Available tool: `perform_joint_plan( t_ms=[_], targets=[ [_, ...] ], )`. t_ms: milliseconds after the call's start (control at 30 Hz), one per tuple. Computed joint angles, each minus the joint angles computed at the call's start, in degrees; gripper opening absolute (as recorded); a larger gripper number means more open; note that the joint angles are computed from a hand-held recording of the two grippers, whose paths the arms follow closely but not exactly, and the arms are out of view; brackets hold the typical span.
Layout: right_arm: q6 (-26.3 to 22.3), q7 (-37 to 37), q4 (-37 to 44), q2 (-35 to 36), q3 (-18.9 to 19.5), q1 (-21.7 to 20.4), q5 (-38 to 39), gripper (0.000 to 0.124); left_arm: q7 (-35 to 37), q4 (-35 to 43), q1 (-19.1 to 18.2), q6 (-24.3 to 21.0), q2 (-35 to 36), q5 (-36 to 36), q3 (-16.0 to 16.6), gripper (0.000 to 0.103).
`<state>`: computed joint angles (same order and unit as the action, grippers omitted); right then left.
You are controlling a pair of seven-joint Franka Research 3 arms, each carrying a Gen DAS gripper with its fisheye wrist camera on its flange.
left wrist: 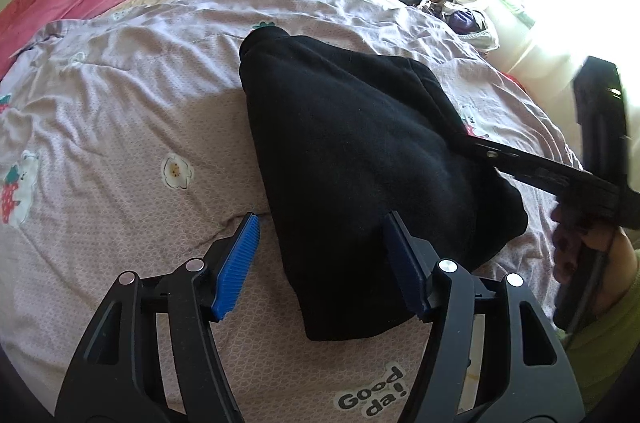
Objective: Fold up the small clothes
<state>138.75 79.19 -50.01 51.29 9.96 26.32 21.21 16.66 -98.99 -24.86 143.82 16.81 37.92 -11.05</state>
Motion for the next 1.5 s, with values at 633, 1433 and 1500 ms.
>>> perform_joint_plan(
  t_ms=[633,1433,1500],
  targets=[
    [6.8,-7.1,-22.4,-13.4,0.0,-1.4,3.4,0.017,1.2,1.5,-1.4,-1.0,1.3,-0.4,-0.5,0.059],
    [24.0,5.8,-40.7,-25.2,-4.9,4.2,-8.8,0.081,-2.9,-3.4,-1.6,-0.8,-3.0,2.0,-0.9,0.071],
    [27.8,7.6,-44.2,-27.6,-6.0,5.3,-10.9,0.087,-4.0,-4.2,-1.8,-1.6,-4.1,3.0,-1.1,0.077]
  ],
)
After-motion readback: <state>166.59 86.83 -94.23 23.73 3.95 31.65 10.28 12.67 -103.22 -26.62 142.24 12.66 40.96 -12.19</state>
